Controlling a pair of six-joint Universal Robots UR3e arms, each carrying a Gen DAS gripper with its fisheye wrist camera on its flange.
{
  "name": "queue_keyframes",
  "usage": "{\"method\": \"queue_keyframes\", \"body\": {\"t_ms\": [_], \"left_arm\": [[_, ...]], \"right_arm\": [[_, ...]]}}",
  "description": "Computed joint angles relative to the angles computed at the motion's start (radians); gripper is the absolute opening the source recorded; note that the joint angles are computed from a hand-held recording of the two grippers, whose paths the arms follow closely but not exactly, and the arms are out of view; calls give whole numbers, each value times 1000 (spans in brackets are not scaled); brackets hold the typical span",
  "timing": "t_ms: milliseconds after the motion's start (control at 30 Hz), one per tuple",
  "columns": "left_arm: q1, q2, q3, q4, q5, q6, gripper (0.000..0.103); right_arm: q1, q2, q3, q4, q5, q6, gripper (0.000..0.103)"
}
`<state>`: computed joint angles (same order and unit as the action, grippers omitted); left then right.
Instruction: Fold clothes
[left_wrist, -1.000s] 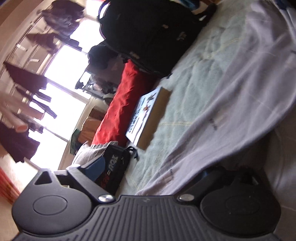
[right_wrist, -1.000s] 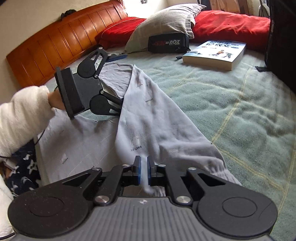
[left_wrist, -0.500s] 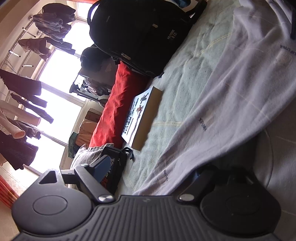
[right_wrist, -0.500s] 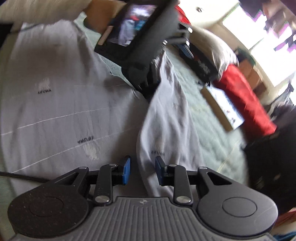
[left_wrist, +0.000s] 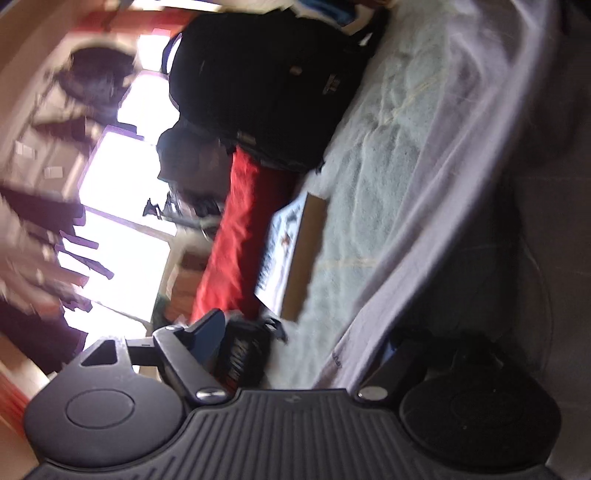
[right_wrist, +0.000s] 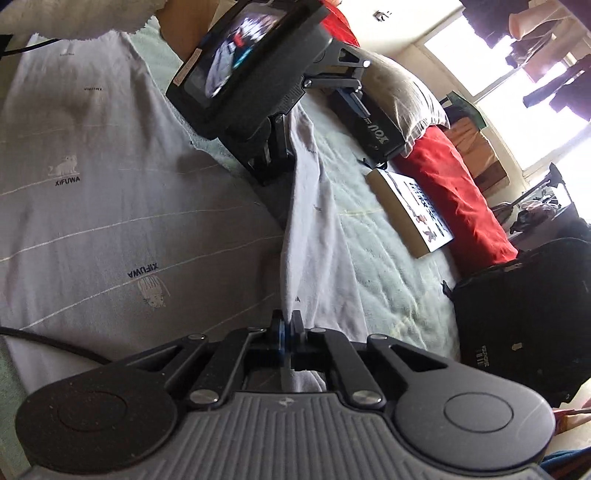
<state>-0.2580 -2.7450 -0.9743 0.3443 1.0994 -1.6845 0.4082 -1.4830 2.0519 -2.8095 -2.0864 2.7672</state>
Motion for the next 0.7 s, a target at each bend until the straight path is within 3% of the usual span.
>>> {"method": "queue_keyframes", "body": {"t_ms": [133,200,300,400,467,533,700], "left_arm": [[8,-47,30,43,-30,160,75],[10,-70,64,36,-13,172,73],[14,-83,92,15,21,170,60],[17,-63,55,14,41,172,41],[17,-43,24,10,58,168,15],[20,-18,-12,12,72,154,1],[35,81,-173,84,63,165,1]], "right_arm": [[-8,-6,6,-6,-5,3,4],[-8,-19,13,-2,-13,15,4],[-8,-56,31,4,-32,39,4],[-23,-94,44,9,-36,45,4],[-24,-103,51,5,-51,49,4],[-22,-107,62,-6,-64,52,4],[1,-117,89,-26,-105,60,4]]}}
